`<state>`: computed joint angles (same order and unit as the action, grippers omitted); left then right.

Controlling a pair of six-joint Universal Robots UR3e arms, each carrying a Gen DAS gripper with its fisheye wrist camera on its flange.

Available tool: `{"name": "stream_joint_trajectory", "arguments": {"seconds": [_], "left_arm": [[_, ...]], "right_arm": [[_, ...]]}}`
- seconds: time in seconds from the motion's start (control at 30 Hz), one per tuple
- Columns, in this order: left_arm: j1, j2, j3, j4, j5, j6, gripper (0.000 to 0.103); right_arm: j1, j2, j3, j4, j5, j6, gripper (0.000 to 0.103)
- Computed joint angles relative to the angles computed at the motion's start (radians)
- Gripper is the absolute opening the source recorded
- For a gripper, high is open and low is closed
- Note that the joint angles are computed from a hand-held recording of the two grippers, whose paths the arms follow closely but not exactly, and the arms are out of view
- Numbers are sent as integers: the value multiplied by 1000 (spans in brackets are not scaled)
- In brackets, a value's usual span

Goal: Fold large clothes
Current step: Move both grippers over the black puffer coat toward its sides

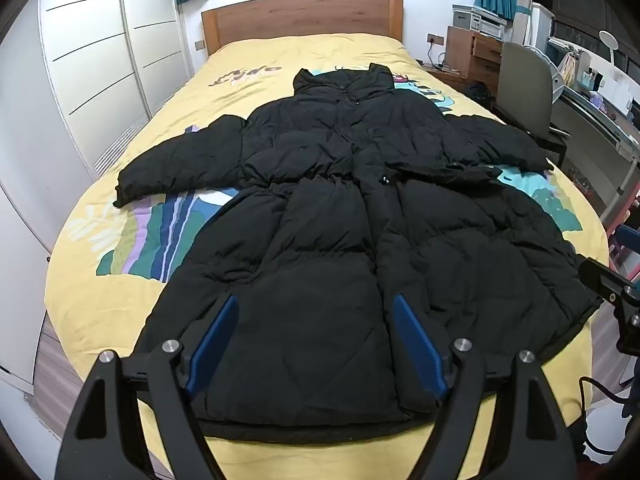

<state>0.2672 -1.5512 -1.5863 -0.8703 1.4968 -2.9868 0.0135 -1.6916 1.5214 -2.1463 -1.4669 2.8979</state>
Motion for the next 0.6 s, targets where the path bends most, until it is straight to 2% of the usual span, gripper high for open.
{"name": "stream_joint_trajectory", "arguments": {"seconds": [0.47,0.6], "left_arm": [[-22,1,-42,36,17,-22,79],[-7,-8,-12,3,2,-12,79]], "right_arm": [[22,25,-4,-6,13,-14,101],[6,19,-1,-4,49,-31,101]]}}
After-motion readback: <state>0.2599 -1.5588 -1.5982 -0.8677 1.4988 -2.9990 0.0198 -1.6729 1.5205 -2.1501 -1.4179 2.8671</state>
